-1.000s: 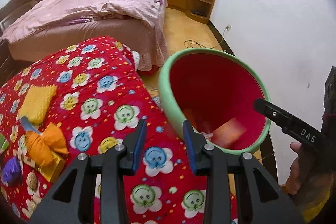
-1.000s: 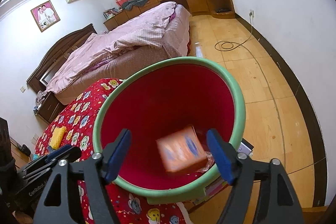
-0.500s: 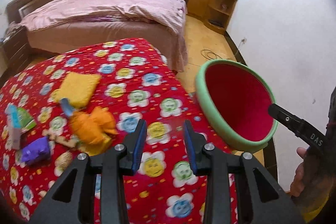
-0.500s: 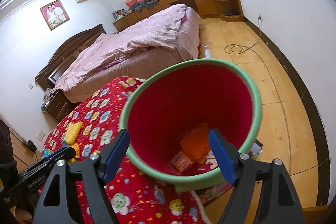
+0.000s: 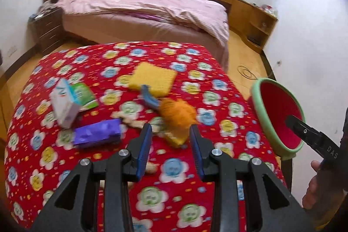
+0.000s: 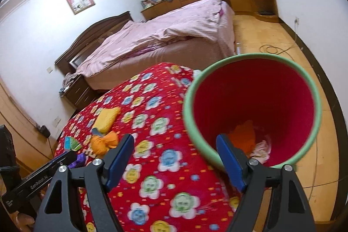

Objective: Collect trash
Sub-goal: 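Move both open grippers back over the bed toward remaining trash, then grasp the white medicine box with the left gripper and lift it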

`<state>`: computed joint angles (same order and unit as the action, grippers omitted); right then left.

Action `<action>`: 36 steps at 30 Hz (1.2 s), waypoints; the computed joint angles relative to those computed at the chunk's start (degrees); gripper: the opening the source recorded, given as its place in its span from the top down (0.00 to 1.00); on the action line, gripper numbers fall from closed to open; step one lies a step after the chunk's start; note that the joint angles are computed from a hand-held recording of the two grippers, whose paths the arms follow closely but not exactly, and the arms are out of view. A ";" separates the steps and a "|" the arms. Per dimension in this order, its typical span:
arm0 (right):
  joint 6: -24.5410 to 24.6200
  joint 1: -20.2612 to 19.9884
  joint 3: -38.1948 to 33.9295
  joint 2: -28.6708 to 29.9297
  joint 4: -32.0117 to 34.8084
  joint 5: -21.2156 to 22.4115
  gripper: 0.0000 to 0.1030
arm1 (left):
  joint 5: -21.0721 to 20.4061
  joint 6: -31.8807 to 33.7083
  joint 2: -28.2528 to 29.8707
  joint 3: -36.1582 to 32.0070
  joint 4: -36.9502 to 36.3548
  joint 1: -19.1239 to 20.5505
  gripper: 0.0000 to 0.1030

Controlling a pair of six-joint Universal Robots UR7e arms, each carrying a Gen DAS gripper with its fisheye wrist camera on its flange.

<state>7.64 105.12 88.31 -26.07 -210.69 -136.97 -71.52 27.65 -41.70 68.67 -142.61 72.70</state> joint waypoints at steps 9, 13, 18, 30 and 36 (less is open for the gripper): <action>-0.47 0.77 -7.49 3.80 6.77 2.32 0.21 | 3.16 -3.27 0.81 -4.88 0.00 2.41 0.55; -0.11 0.78 -10.09 5.18 9.45 3.23 0.21 | 4.31 -4.46 1.79 -7.81 0.17 3.39 0.54; 0.04 0.65 -13.20 6.79 12.63 3.97 0.21 | 5.68 -6.35 3.83 -12.41 1.06 4.51 0.49; 0.79 -0.09 -17.18 8.92 16.97 4.95 0.19 | 7.27 -9.88 11.17 -26.51 6.23 6.47 0.37; 1.50 -0.68 -17.66 9.15 18.06 5.28 0.19 | 6.97 -12.72 17.28 -37.57 14.51 7.16 0.36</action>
<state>9.14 104.44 70.65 -16.93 -192.64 -131.69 -64.56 14.93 -24.42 31.10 -128.10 79.86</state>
